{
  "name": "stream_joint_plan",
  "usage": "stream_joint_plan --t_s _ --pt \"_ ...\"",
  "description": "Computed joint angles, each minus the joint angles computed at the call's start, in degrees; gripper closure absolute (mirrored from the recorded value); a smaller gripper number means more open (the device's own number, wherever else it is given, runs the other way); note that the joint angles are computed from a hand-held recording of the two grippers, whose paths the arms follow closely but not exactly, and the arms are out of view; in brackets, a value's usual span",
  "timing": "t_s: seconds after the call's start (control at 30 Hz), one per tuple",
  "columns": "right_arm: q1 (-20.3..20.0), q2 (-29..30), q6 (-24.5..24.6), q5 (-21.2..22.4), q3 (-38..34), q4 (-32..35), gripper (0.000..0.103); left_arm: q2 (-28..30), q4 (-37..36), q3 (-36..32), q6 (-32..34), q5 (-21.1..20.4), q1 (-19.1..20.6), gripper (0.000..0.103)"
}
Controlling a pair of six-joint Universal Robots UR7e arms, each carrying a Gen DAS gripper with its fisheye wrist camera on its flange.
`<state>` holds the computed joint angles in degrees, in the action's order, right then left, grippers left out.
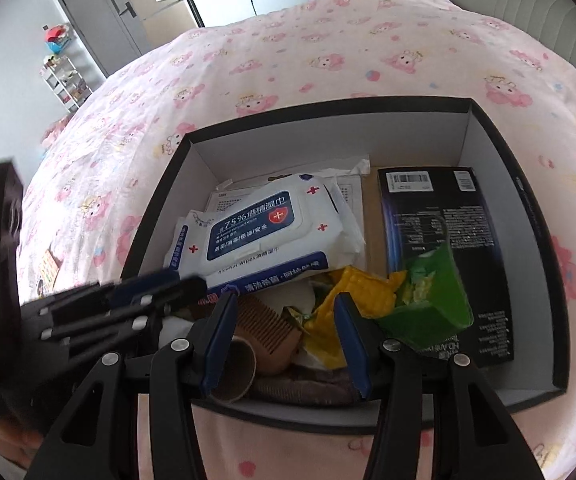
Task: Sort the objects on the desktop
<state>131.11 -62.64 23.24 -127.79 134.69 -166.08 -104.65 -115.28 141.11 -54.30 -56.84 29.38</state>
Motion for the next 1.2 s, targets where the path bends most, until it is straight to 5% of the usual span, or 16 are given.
stream_joint_plan --t_s 0.17,0.3,0.43,0.5,0.8,1.0,1.2 --pt "0.59 -1.77 0.87 0.45 0.72 0.38 0.056 -1.78 2.04 -0.12 0.97 -1.73 -2.07 0.075" --pt "0.68 -3.39 0.71 0.74 1.76 -1.22 0.057 1.05 0.34 -0.69 3.74 -5.70 -0.11 0.075" --pt "0.55 -3.45 -0.80 -0.09 0.82 -1.05 0.056 7.45 6.38 -3.84 3.18 -1.91 -0.65 0.073" --pt "0.57 -3.03 -1.67 -1.18 -0.07 -0.71 0.056 9.38 7.78 -4.58 3.46 -0.65 -0.54 0.064" --pt "-1.23 -3.65 -3.05 -1.88 -0.35 -2.09 0.056 15.53 8.29 -7.08 5.88 7.28 1.99 0.063" --pt "-0.77 -4.31 -2.75 -1.38 0.21 -1.74 0.056 10.47 2.55 -5.62 5.98 5.76 2.06 0.063" --pt "0.73 -4.47 -1.09 -1.17 0.19 -0.73 0.056 0.51 10.63 -4.52 -3.00 6.39 -7.27 0.063"
